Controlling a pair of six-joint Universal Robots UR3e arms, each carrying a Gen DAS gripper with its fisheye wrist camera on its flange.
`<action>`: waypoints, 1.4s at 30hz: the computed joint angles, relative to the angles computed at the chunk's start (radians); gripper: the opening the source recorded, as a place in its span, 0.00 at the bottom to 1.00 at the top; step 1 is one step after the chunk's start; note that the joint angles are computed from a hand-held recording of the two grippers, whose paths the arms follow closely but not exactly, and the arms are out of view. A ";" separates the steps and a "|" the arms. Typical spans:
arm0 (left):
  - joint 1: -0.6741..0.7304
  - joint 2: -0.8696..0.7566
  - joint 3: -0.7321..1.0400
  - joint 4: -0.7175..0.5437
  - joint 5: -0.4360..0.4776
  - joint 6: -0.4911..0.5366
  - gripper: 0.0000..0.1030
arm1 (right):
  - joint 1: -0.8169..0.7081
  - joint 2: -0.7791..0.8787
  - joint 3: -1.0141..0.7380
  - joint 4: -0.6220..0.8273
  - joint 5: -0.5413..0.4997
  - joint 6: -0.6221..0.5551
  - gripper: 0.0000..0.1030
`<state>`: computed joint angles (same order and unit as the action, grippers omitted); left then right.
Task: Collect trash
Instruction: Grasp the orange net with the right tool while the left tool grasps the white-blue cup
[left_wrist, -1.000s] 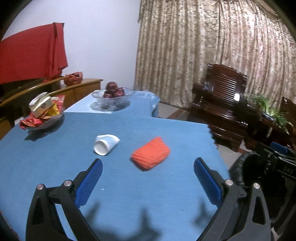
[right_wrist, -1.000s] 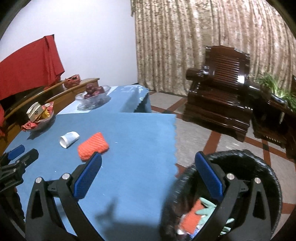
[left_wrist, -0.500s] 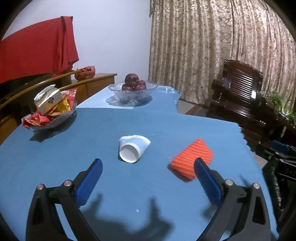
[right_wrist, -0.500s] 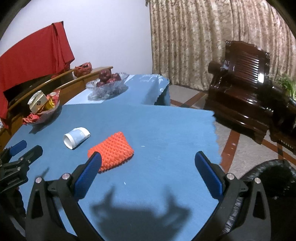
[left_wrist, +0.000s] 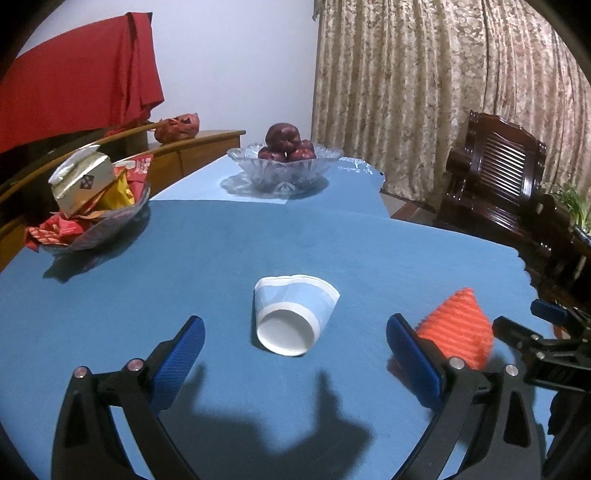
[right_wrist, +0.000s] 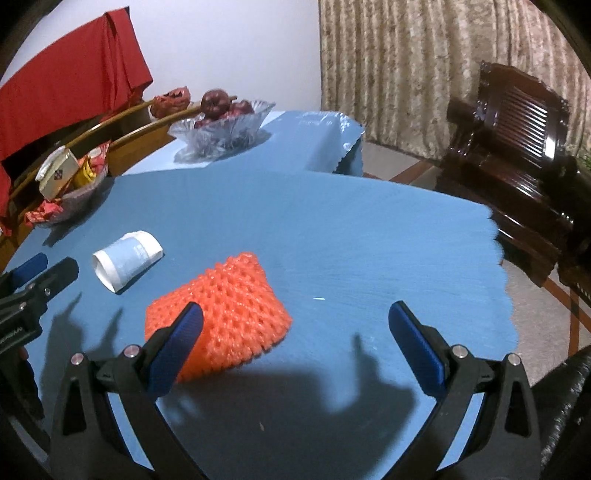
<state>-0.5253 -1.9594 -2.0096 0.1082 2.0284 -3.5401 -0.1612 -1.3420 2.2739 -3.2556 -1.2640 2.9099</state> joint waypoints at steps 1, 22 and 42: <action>0.005 -0.009 0.007 0.000 -0.004 0.005 0.94 | 0.012 0.024 -0.021 0.001 -0.004 0.003 0.94; 0.134 -0.153 0.137 -0.091 -0.181 0.057 0.82 | 0.071 0.115 -0.117 0.081 0.041 -0.033 0.46; 0.026 -0.040 0.048 -0.071 -0.111 0.020 0.48 | -0.016 -0.154 0.043 0.143 0.151 -0.090 0.21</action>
<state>-0.4997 -1.9994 -1.9619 0.0372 1.9169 -3.5199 -0.1767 -1.4956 2.3174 -3.1122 -1.1135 2.8197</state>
